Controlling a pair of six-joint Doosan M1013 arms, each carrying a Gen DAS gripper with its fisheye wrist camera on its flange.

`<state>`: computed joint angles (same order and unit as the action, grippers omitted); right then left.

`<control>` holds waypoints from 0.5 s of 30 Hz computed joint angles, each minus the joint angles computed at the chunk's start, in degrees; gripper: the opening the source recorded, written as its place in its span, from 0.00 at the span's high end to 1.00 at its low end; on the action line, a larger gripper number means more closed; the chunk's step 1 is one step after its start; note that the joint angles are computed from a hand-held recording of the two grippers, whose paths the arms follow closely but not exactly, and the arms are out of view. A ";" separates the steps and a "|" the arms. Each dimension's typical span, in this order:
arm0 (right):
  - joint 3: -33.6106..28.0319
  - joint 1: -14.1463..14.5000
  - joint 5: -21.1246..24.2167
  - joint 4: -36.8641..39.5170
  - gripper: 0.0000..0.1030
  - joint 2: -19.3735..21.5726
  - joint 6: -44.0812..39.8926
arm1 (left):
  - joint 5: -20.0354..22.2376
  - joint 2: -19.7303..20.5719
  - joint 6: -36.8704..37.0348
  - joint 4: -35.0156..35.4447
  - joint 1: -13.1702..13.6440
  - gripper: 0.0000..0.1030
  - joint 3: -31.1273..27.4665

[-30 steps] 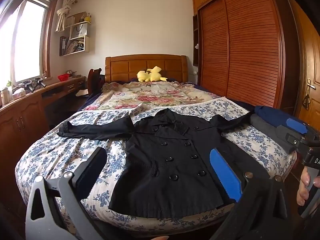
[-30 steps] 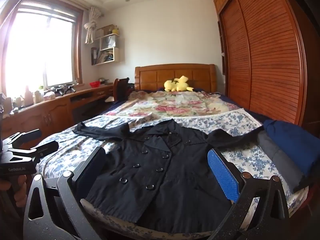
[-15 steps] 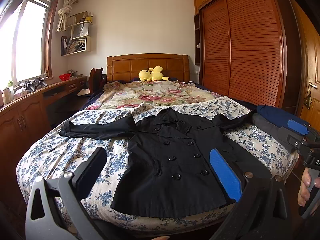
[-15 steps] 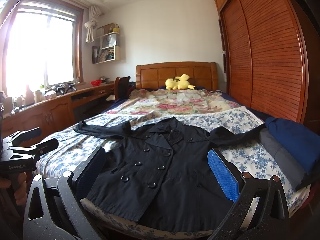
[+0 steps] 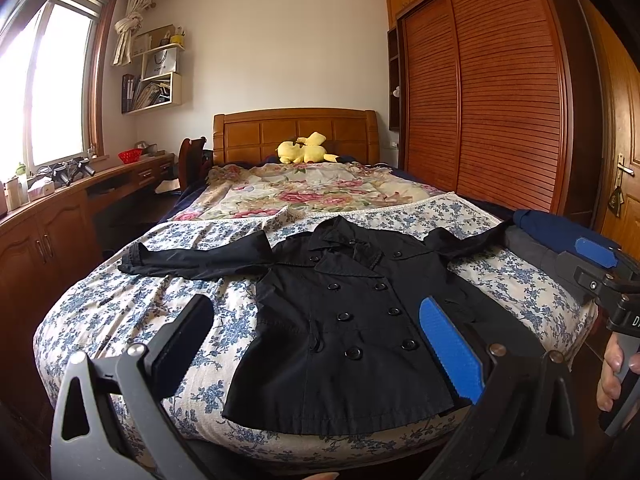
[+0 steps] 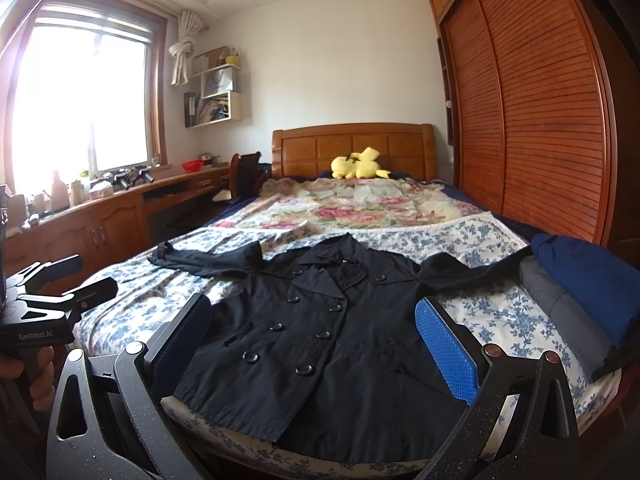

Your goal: Fold large clothes

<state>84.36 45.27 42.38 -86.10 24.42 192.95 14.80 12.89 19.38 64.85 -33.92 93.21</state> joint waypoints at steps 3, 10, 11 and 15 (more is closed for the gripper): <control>-0.15 0.07 0.09 0.13 0.00 0.11 -0.14 | -0.15 0.00 0.20 -0.28 0.02 0.00 -0.02; -0.02 -0.03 -0.10 0.03 0.00 0.01 0.03 | -0.11 -0.14 -0.65 0.55 -0.11 0.00 0.00; -0.03 -0.01 -0.07 -0.01 0.00 0.02 0.06 | -0.02 -0.22 -1.02 0.92 -0.18 0.00 0.03; -0.15 -0.03 -0.15 0.15 0.00 0.02 -0.14 | -0.06 -0.31 -1.94 1.80 -0.27 0.00 0.06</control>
